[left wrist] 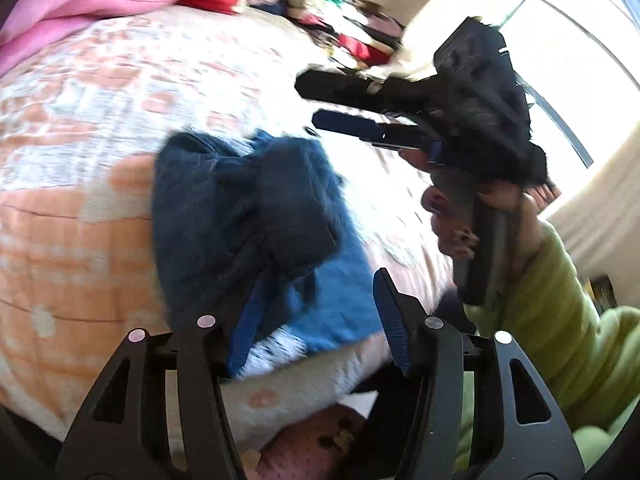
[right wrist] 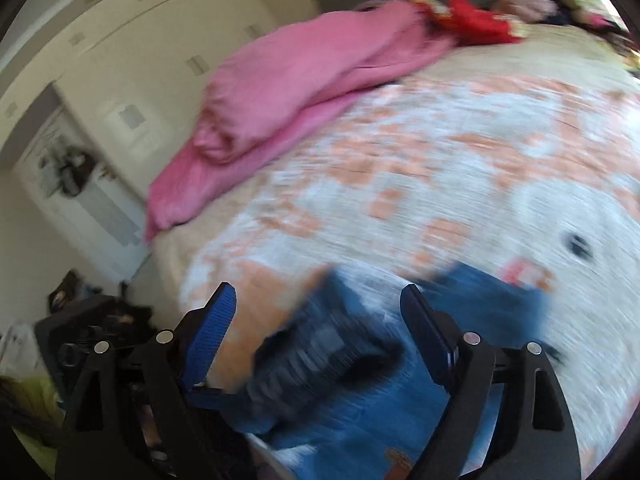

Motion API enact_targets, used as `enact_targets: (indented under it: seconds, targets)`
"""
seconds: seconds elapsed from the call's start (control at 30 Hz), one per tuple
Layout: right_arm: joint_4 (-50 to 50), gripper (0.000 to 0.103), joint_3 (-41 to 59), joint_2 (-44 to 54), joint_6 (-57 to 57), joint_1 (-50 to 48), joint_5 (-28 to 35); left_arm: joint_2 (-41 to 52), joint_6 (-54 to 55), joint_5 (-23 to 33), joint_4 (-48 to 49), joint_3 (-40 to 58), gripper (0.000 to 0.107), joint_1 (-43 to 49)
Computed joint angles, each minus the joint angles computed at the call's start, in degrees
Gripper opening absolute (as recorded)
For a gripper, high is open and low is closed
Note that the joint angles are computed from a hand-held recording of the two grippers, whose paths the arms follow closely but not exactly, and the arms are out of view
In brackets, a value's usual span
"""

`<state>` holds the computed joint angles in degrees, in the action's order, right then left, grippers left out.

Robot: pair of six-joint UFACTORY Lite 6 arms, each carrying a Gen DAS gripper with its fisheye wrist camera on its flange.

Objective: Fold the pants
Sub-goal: 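Fold the waistband end over the lace half with the right gripper and release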

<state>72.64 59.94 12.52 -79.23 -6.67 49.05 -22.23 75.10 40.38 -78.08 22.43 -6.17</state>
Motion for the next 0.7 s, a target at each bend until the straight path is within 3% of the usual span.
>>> enact_targets:
  seconds: [0.17, 0.23, 0.27, 0.37, 0.4, 0.43, 0.47, 0.63, 0.7]
  targets:
    - [-1.2, 0.084, -6.05, -2.11, -1.94, -5.67, -1.57, -5.97, -2.96, -6.9, 2.89, -1.46, 0.046, 1.05]
    - [-0.89, 0.086, -6.7, -1.43, -1.94, -4.77, -2.95, -3.11, -4.76, -12.29, 4.3, 0.39, 0.045, -0.38]
    - [-0.72, 0.091, -6.64, -0.96, -1.68, -4.13, -3.44, -0.03, -3.61, -14.89, 3.01, 1.86, 0.038, -1.73]
    - [-0.61, 0.093, -5.89, 1.3, 0.74, -0.48, -6.63, 4.77, -2.2, -19.68, 1.47, 3.05, 0.025, -5.34]
    - [-1.8, 0.09, -5.29, 2.53, 2.21, 1.0, -7.78, 6.99, -1.05, -20.63, 0.41, 4.39, 0.022, -6.38]
    - [-2.9, 0.079, -5.29, 3.28, 3.07, 2.31, -9.18, 6.98, -1.71, -20.79, 1.74, 3.33, 0.022, -7.3]
    - [-3.15, 0.045, -5.47, 3.74, 2.39, 2.68, -8.72, 6.17, -2.38, -22.01, 2.48, 1.67, 0.022, -8.66]
    - [-1.63, 0.045, -13.82, -4.18, -5.17, -1.33, -6.39, 3.09, 1.65, -23.56, -0.08, -3.21, 0.022, -10.88]
    - [-2.5, 0.053, -15.27, -4.32, -5.8, -2.46, -8.5, 2.86, 3.41, -22.87, -1.66, -3.99, 0.022, -10.8]
